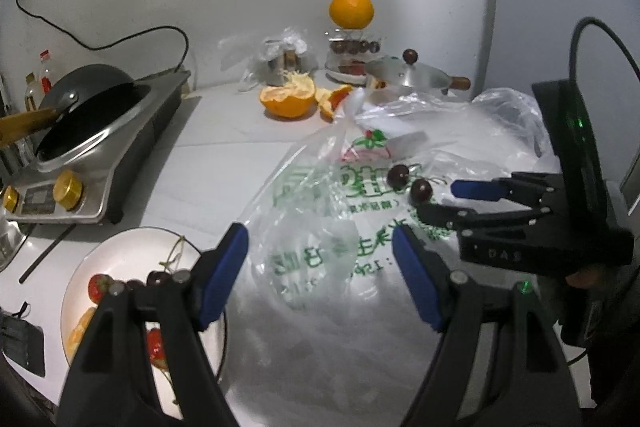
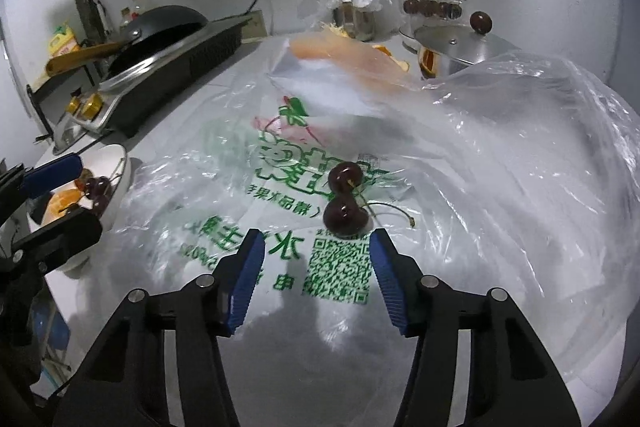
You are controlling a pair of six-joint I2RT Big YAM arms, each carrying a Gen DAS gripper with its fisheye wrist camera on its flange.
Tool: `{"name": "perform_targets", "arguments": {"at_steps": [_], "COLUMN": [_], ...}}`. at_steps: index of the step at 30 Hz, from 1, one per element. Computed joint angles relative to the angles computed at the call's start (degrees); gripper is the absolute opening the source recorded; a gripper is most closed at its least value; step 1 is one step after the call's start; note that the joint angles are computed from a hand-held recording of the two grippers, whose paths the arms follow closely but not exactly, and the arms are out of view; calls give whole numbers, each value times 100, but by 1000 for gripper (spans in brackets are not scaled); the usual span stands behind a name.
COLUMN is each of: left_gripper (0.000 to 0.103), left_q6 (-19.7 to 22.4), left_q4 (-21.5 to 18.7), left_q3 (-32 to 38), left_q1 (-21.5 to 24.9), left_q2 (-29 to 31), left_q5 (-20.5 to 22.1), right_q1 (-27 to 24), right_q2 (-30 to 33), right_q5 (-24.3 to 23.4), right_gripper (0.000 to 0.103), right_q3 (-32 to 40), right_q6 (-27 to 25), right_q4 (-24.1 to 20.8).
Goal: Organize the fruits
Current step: 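Grasp a cherry by its stem with the right tool and lift it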
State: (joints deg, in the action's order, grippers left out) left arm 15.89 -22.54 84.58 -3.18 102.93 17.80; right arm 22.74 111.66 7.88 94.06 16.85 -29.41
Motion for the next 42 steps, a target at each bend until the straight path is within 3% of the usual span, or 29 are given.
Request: {"name": "perform_targets", "arguments": {"at_steps": [6, 17, 20, 24, 42], "left_gripper": [76, 76, 76, 76, 76], "left_q6": [-6, 6, -8, -18, -109], "left_q4": [-26, -9, 19, 25, 58], "left_q3": [73, 31, 3, -42, -321], "left_q1": [50, 129, 160, 172, -132], "left_q2": [112, 151, 134, 90, -246], "left_q5": [176, 402, 410, 421, 179], "right_q1": [-89, -91, -109, -121, -40], "right_q2": [287, 640, 692, 676, -404], "right_q5": [82, 322, 376, 335, -59], "right_gripper": [49, 49, 44, 32, 32], "right_q3": [383, 897, 969, 930, -440], "right_q6": [222, 408, 412, 381, 122], "right_q4": [-392, -801, -843, -781, 126]}}
